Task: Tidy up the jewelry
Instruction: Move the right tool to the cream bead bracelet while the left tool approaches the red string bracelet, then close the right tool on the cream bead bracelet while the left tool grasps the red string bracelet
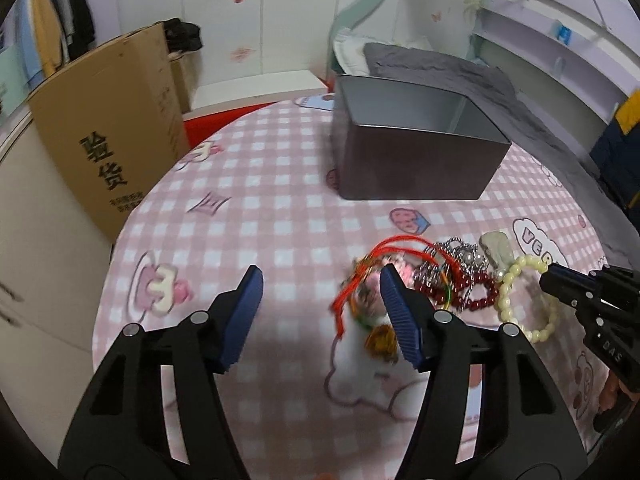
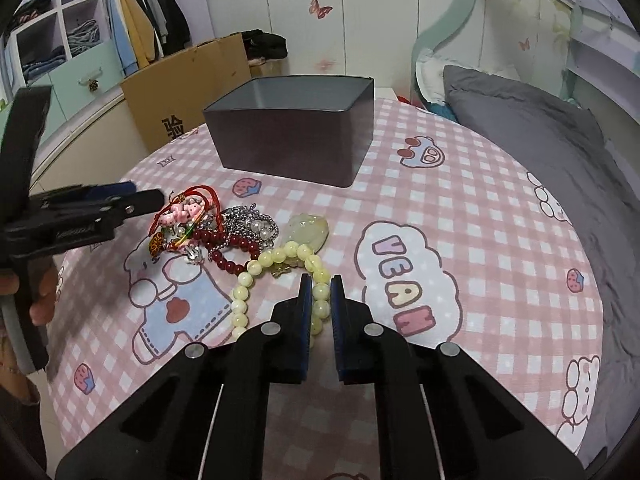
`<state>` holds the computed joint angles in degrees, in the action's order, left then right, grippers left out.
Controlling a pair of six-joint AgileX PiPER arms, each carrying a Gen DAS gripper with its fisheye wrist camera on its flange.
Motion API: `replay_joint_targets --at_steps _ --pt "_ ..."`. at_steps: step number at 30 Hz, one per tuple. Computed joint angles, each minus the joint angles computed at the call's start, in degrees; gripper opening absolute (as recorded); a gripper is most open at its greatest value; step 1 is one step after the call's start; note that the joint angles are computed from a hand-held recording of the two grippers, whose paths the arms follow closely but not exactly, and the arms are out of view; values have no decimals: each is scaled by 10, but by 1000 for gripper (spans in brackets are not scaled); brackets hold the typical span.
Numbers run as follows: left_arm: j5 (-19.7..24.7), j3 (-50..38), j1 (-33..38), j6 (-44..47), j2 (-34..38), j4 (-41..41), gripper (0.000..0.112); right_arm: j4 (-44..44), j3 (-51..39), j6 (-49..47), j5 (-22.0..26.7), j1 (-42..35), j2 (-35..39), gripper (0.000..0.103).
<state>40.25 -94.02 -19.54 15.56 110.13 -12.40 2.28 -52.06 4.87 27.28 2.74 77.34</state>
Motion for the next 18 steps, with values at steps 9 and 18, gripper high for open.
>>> replay_joint_targets --at_steps 9,18 --pt "92 -119 11 76 86 -75 33 46 2 -46 -11 -17 5 8" --pt "81 -81 20 137 65 -138 12 80 5 -77 -15 -24 -7 8"
